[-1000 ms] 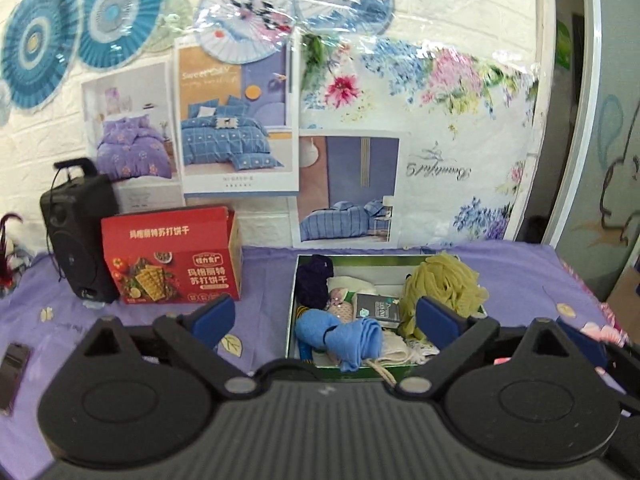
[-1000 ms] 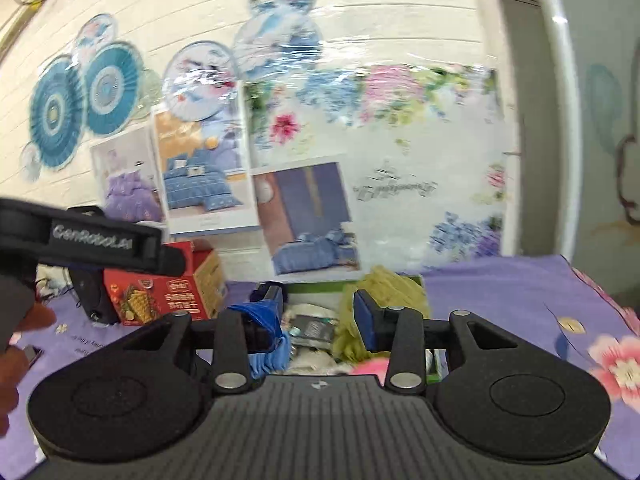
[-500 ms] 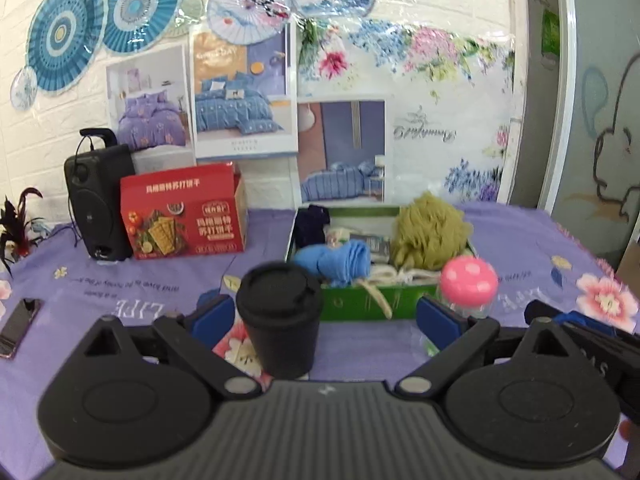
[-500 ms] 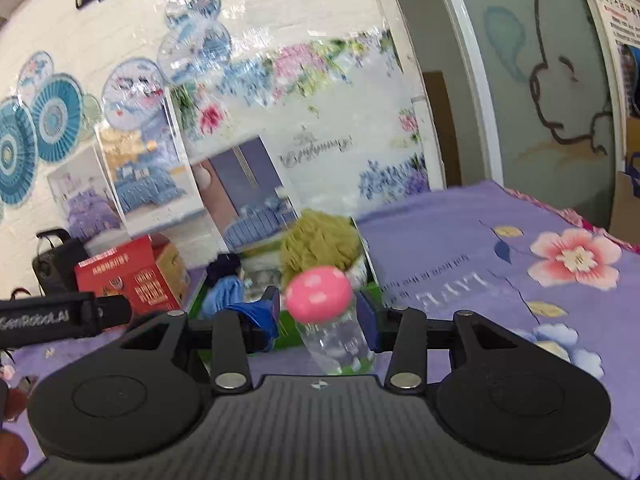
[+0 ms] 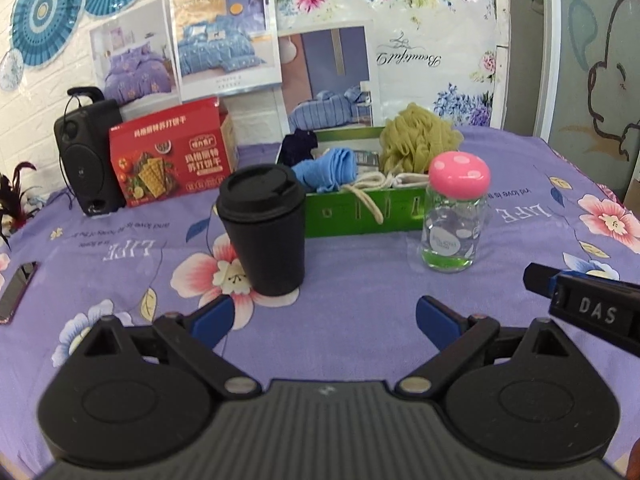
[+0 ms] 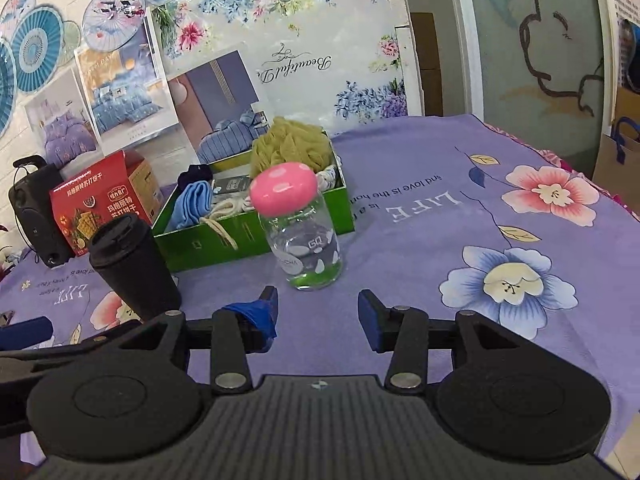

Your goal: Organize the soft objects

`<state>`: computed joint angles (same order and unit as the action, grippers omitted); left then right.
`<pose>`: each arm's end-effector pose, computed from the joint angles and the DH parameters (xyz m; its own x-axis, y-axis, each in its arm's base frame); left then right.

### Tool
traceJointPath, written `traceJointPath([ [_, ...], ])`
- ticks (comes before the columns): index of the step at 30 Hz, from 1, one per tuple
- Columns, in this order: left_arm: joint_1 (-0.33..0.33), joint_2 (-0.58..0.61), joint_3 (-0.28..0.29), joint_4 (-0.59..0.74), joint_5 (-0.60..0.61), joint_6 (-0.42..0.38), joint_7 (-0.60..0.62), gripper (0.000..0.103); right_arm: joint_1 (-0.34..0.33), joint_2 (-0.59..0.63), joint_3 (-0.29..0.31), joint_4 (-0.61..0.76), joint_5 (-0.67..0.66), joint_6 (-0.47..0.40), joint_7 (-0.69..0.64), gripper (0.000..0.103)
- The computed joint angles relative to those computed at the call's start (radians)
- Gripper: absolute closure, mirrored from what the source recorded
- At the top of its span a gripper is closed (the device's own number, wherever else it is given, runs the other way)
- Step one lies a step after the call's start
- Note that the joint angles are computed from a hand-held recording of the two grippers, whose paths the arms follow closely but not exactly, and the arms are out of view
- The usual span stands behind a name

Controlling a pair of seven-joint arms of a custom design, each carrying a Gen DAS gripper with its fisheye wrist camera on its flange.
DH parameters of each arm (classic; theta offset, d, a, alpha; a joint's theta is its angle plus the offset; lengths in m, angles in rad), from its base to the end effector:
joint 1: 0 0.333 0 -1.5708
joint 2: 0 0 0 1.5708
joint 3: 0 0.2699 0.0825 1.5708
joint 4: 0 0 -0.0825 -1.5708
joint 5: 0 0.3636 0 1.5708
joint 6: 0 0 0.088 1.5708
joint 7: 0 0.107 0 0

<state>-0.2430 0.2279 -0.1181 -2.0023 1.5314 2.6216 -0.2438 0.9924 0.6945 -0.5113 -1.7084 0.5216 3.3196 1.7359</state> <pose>0.5424 -0.2276 0.3383 0.2223 -0.9734 -0.0555 -0.5562 -0.0798 -0.8272 0.5916 0.3251 0.3315 0.1412 -0.9677 -0.2090 -0.5469 0.0997 -0.8312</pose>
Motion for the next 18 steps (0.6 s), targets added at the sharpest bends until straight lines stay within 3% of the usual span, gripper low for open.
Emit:
traceJointPath([
  [18, 0.004, 0.001, 0.005, -0.005, -0.048, -0.003, 0.034, 0.006, -0.065, -0.019, 0.078, 0.008, -0.048, -0.019, 0.000, 0.073],
])
